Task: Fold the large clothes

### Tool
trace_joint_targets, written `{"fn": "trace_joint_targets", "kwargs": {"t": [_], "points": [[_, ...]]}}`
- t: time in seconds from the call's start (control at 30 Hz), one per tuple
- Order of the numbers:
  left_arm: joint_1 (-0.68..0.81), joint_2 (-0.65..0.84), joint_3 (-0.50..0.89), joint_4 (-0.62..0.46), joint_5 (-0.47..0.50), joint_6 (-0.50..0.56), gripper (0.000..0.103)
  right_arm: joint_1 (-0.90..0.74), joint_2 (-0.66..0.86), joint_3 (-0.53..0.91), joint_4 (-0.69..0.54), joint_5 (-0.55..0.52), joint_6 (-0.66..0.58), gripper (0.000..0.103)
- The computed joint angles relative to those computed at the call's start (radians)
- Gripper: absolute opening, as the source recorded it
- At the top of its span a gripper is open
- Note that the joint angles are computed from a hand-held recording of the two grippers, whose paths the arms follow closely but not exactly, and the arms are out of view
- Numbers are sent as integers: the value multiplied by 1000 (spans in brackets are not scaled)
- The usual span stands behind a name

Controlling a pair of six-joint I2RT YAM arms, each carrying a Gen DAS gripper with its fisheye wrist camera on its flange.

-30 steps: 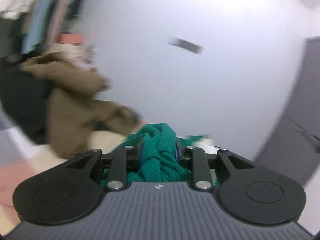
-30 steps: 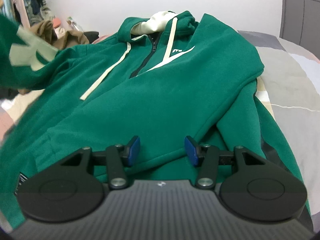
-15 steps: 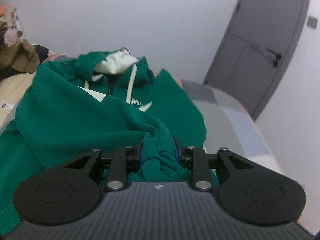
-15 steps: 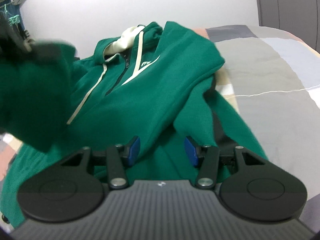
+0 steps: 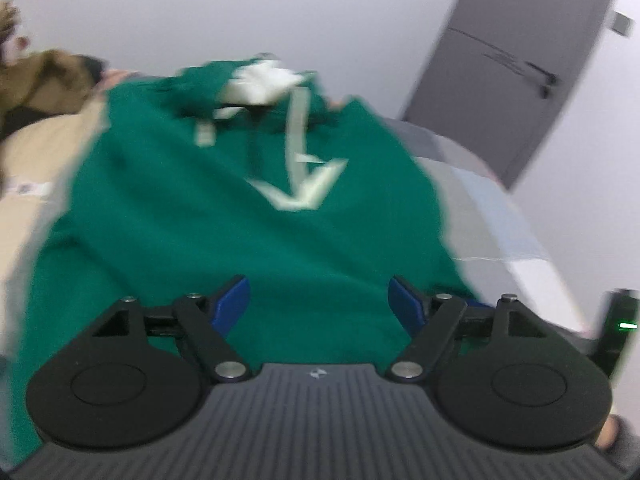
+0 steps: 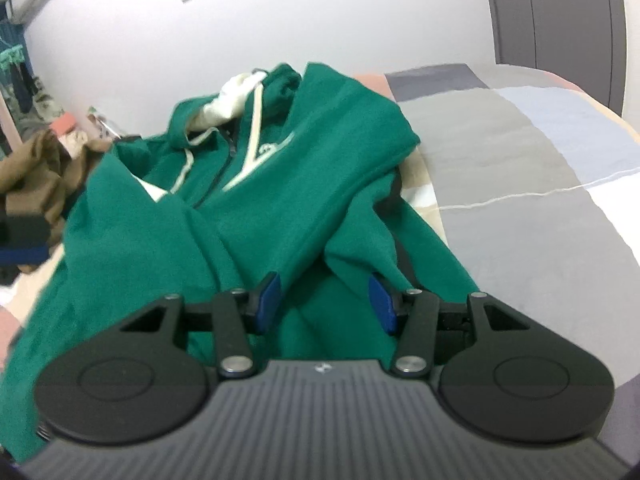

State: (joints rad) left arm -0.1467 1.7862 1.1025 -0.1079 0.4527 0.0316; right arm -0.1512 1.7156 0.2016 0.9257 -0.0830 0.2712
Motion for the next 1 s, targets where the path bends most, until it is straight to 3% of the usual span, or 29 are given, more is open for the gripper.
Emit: {"fn": "trace_joint_targets", "kwargs": {"t": [0.03, 0.1, 0.17, 0.33, 0.47, 0.53, 0.6, 0.63, 0.67, 0.7, 0.73, 0.9, 1.0], "points": [[33, 41, 31, -3, 0, 10, 80, 2, -7, -6, 7, -2, 3, 52], [100, 140, 109, -3, 8, -12, 80, -4, -19, -17, 25, -33, 9, 62], [157, 227, 182, -7, 40, -84, 80, -10, -22, -29, 58, -78, 29, 80], [237, 463, 395, -4, 145, -280, 80, 2, -38, -25, 46, -144, 103, 80], [260, 565, 474, 37, 201, -382, 77, 90, 4, 8, 0, -52, 77, 80], [270, 599, 512, 35, 227, -405, 60, 108, 53, 41, -22, -38, 79, 80], [283, 611, 524, 39, 248, -435, 33, 117, 100, 78, -39, -48, 92, 80], [286, 613, 525, 57, 267, -454, 25, 110, 116, 85, -34, -66, 85, 81], [289, 609, 524, 70, 280, -459, 15, 118, 125, 90, -29, -66, 79, 75], [293, 596, 513, 86, 286, -451, 11, 131, 126, 95, -29, -63, 63, 69], [277, 596, 514, 113, 271, -459, 10, 143, 125, 104, -43, -63, 45, 53], [308, 524, 464, 186, 284, -502, 9, 239, 53, 109, -64, 40, -28, 41], [327, 528, 502, 137, 251, -497, 9, 266, -1, 104, -52, 38, -20, 40]]}}
